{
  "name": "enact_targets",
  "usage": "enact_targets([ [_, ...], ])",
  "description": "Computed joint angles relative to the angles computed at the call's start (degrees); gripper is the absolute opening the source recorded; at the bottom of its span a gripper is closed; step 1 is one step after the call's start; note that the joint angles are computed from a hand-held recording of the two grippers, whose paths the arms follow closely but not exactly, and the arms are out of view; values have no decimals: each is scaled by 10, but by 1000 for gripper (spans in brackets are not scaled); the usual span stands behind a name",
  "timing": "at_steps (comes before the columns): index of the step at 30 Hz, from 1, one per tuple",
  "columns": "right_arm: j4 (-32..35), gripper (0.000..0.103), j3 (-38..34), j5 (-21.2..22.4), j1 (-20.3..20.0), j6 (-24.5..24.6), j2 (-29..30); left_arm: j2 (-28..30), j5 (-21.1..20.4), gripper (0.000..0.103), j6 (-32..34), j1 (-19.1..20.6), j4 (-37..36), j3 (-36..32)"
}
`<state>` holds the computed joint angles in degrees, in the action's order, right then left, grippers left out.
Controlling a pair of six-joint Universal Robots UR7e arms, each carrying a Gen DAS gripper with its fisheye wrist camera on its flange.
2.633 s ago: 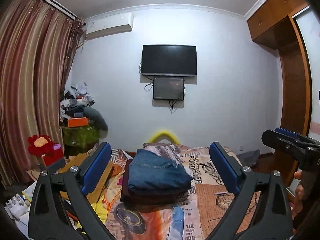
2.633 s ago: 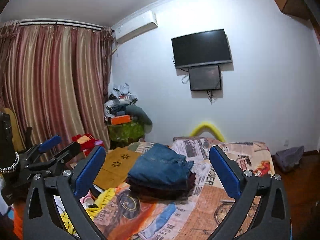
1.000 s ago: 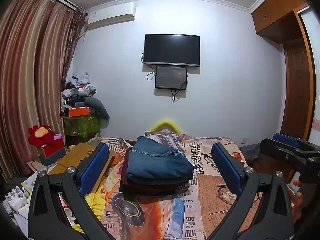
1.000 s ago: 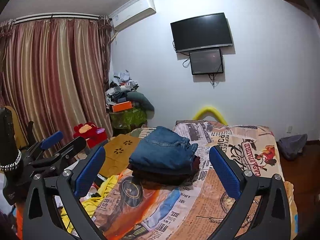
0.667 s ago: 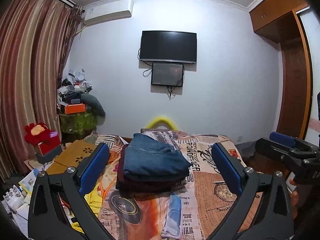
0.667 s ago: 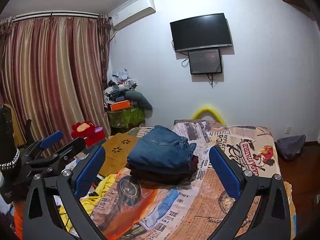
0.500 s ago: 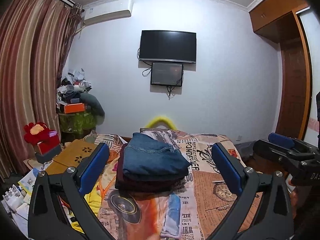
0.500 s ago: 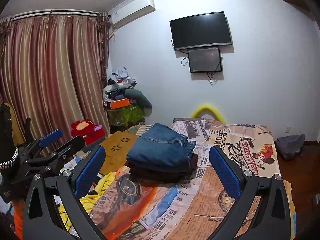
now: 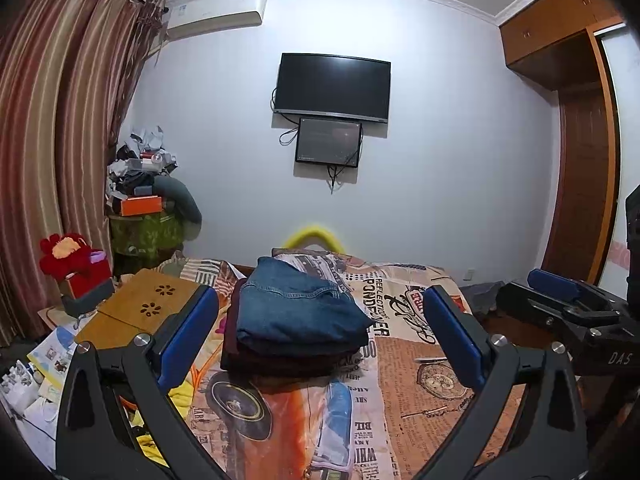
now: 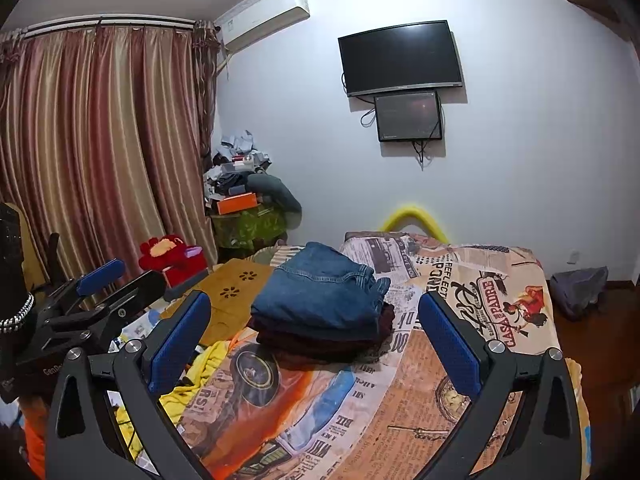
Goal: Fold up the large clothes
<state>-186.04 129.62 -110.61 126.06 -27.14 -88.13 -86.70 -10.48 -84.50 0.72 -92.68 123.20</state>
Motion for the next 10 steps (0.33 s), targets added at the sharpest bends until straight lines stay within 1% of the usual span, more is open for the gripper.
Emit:
enact_targets([
  [2, 1, 103, -1, -1, 0, 1, 1, 1, 0, 103, -12, -1, 16, -3],
  [3, 1, 103, -1, 0, 0, 1, 1, 2, 0, 103, -11, -1, 16, -3],
  [5, 3, 103, -1, -1, 0, 1, 1, 1, -4, 103, 9, 0, -8, 1],
  [10, 0, 103, 0, -7, 1, 1, 1, -2, -8, 103, -6, 2, 2, 1],
])
